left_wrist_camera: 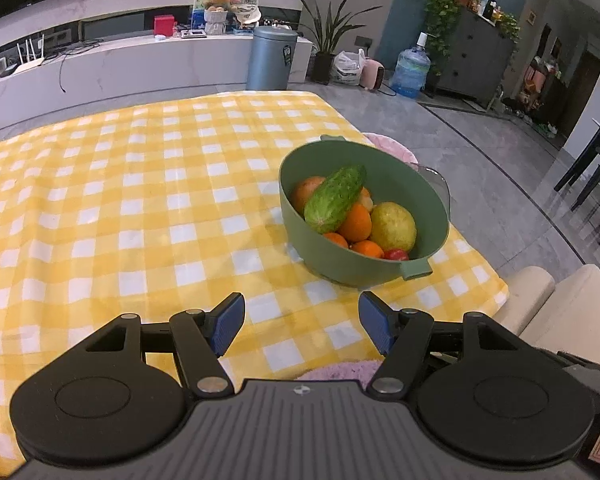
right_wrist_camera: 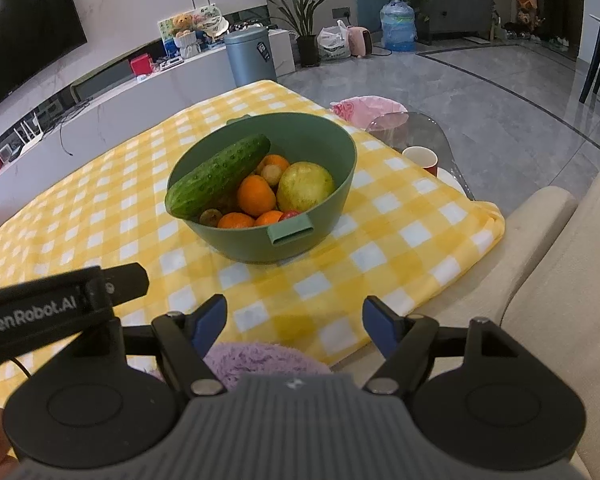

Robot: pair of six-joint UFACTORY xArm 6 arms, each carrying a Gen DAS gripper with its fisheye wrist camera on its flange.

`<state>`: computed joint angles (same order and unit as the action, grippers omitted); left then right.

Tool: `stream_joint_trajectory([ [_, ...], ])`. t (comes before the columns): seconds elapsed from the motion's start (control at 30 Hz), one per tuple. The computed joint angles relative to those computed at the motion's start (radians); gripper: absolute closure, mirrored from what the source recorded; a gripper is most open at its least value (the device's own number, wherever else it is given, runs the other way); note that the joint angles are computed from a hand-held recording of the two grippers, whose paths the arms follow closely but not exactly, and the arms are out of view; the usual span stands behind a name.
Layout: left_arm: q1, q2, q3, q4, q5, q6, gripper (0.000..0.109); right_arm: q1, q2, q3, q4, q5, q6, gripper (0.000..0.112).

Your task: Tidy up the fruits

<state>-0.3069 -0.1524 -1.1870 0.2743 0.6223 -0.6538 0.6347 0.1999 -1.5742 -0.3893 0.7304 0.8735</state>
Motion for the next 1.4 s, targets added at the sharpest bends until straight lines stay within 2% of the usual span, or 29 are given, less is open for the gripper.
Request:
stream_joint_trajectory([
  [0.17,-0.01,0.001,0.007,0.051,0.013,-0.023,0.018,0.007,0.013,-0.021,-0.018,0.054,-0.013,0.04],
  [0.63,-0.004,-0.024,0.039,-0.037,-0.009,0.019,0.019,0.01,0.024,-0.037,-0.009,0.09,-0.052,0.04],
  [1.17,-0.012,-0.029,0.039,-0.042,0.007,0.015,0.023,0.027,0.044,-0.067,-0.001,0.111,-0.104,0.039],
  [1.4,-0.01,-0.034,0.051,-0.01,0.006,-0.032,0.025,0.031,0.047,-0.071,0.01,0.102,-0.119,0.039],
])
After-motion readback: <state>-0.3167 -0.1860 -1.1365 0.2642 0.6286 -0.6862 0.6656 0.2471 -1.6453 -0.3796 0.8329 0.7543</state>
